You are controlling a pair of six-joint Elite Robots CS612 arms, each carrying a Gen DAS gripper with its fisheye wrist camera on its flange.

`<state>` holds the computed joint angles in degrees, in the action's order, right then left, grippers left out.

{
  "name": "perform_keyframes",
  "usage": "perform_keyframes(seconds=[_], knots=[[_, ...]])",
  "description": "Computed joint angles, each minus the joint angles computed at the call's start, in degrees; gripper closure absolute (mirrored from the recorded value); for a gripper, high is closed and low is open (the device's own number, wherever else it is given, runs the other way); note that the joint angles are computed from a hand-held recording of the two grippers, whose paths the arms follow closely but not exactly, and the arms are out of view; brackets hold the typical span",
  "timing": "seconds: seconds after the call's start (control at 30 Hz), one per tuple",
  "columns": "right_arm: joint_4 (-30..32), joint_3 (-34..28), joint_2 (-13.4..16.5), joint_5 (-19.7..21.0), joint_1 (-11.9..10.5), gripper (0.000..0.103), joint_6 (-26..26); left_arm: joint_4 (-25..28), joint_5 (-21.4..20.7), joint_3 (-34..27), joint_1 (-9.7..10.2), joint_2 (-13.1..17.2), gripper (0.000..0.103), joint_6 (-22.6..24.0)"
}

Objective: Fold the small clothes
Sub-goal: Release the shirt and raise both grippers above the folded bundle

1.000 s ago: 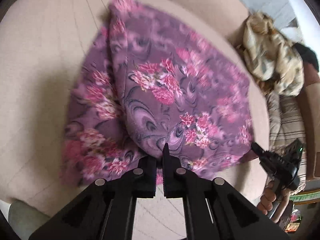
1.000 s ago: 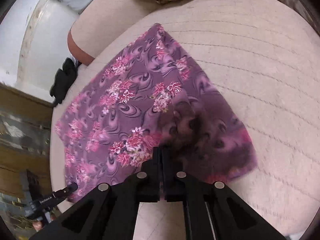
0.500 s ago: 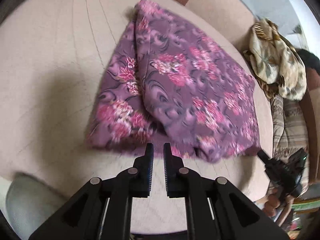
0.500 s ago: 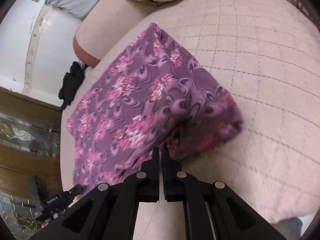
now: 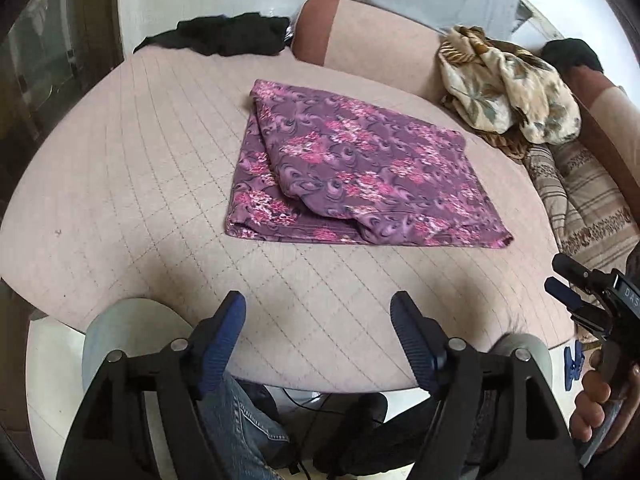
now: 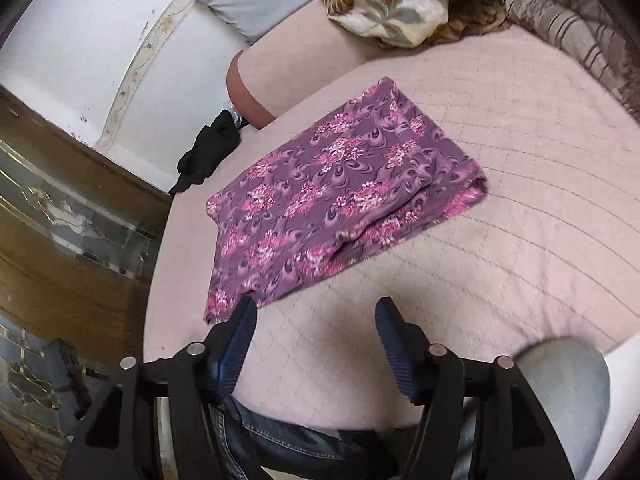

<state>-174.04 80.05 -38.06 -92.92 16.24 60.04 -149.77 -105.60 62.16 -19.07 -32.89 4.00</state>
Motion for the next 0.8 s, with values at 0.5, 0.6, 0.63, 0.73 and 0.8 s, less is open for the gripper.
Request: perform_keyframes(seconds=[0.5,0.6,0.63,0.73,0.8], knots=[[1.83,1.06,-2.91,-4.16,2.64,0.03,-1.83,-4.62,-1.03,4.33,0.88,-3.08,0.026,-4.24],[2.21,0.66,-3.06,-4.19,2.74,0.029,-2.61,-6.64,1.45,4.66,1.01,-3.07,0.025,-5.83],[2.41,0.5,-3.1,-4.13,2.67,0.029,-2.46,-6.87,2.28,4.42,1.06,-2.91,0.025,-6.61],[2.27,-0.11,-2.87,-4.52,2.59,0.028,-3.26,-5.19,2.9,2.02,1.41,-1.58,0.024,-6.61],[2.64,-0.77,-2.49,-4.56,2.5,0.025,-3.56,-3.34,3.24,-0.07,1.59,-0.5,0.024,-6.67]])
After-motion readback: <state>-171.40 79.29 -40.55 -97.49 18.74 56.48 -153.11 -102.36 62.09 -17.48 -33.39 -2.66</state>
